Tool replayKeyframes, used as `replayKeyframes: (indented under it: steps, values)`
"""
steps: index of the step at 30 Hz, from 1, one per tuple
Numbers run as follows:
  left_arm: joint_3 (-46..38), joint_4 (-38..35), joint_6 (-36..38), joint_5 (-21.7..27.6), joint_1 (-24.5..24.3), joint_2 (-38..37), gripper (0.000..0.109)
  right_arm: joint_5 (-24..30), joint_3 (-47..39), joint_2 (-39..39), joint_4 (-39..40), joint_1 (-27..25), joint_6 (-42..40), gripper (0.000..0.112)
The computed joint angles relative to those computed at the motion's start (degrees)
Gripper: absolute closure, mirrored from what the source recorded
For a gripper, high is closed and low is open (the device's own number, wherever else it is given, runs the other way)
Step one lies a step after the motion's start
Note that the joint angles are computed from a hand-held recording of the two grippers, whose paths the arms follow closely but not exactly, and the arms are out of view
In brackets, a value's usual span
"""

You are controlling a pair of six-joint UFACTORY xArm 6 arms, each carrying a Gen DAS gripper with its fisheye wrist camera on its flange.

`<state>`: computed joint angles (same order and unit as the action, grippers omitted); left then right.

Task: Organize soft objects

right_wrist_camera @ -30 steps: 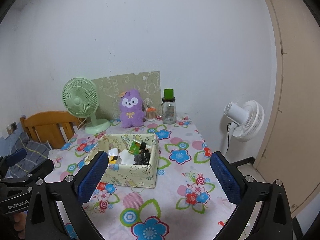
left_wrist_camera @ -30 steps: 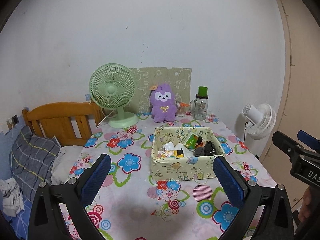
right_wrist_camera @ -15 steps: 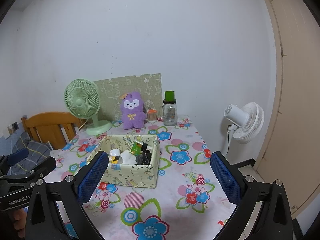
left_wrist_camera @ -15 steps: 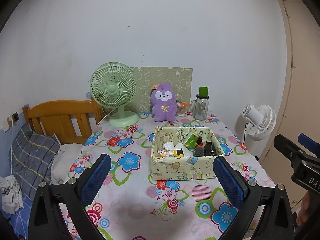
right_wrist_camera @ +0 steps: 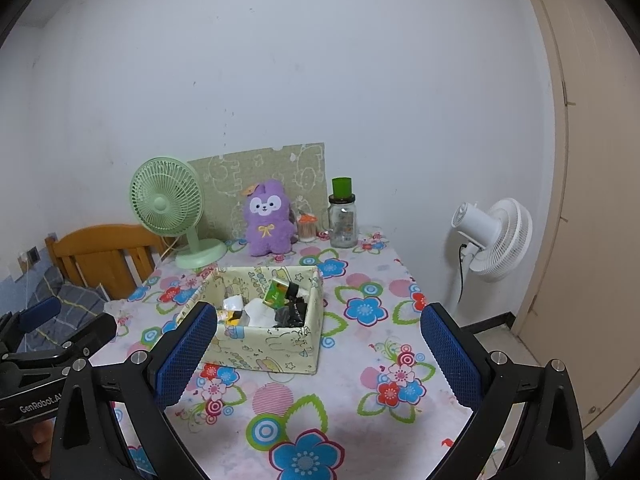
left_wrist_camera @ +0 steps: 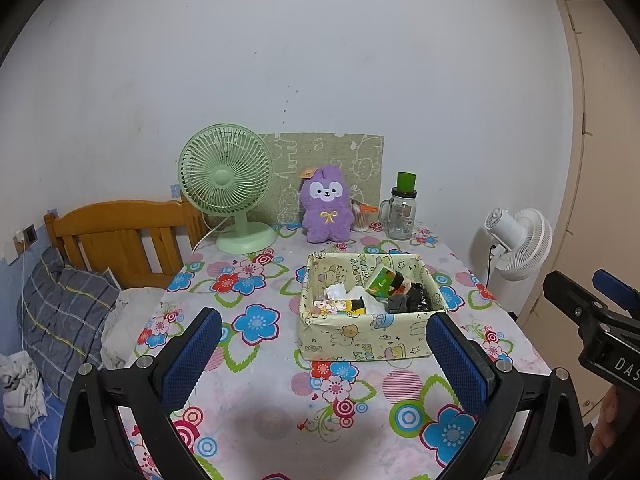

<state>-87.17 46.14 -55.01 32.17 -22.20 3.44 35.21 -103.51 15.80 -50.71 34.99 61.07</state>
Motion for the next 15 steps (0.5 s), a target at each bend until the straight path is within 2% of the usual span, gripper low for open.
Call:
replayKeyframes:
  steps: [15]
  values:
    - [-0.28, 1.29, -0.55, 0.37, -0.44, -0.14, 0.006, -1.31, 1.28, -0.70, -0.65, -0.36, 0.90, 0.010]
